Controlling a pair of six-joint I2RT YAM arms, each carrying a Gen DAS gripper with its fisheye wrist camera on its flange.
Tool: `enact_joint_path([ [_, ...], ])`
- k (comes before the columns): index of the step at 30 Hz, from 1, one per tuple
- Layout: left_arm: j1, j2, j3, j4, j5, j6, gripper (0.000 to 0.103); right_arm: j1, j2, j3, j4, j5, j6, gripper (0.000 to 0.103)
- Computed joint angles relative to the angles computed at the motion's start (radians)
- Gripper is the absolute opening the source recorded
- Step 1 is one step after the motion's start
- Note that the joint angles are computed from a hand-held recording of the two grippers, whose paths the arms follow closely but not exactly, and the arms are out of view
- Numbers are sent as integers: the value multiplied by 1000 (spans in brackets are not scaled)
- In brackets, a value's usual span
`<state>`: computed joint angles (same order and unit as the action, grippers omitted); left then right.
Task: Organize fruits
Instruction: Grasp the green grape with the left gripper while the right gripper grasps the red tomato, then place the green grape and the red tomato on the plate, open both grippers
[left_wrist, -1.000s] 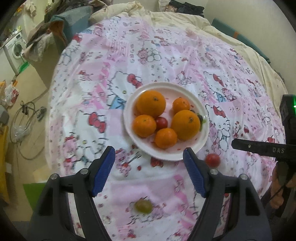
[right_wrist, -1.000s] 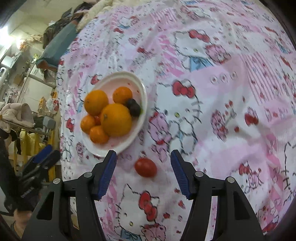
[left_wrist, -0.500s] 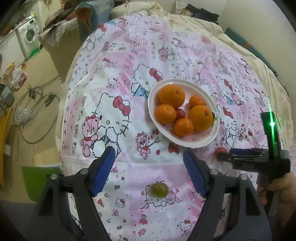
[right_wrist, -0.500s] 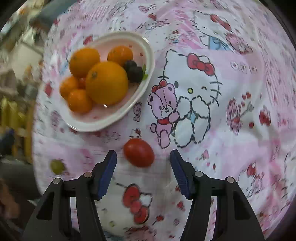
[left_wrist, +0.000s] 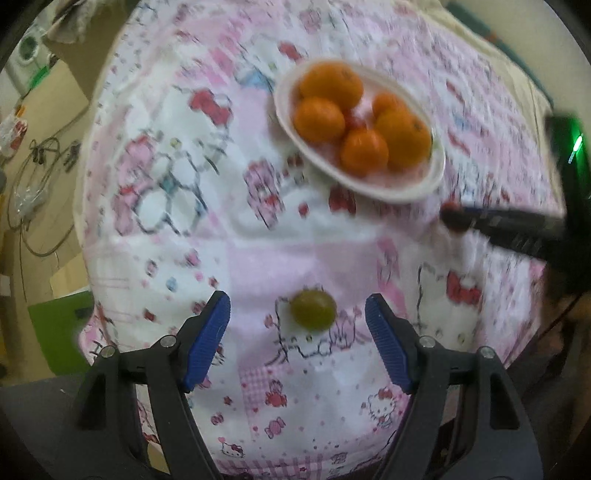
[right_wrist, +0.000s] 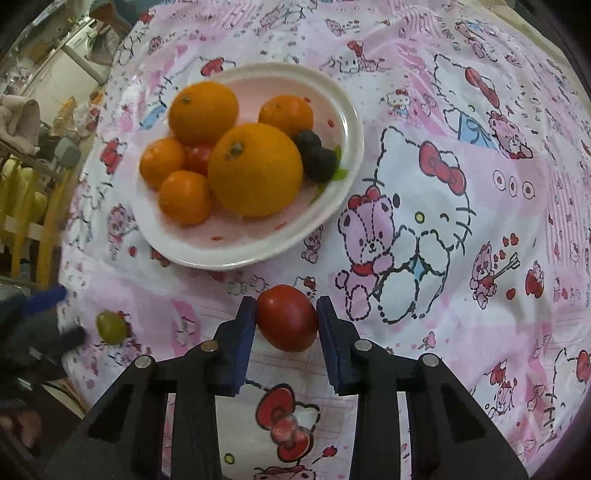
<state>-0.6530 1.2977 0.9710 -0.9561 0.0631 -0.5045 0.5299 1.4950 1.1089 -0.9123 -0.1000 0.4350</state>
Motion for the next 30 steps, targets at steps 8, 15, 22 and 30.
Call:
enact_joint_path([
  [8,-121,104,18,17,-82,4,71,-44,-73,-36,-4,-32,-6,35],
  [15,-189,150,30,22,-157,6,37,-51,-82,-26,-3,-43,-4,35],
  [22,-166,103,36,7,-137,15,25,-67,-99,-25,3,-71,2,35],
  [30,-74,76,160,-22,-123,68,25,-133,-155,-23,26,-110,15,35],
])
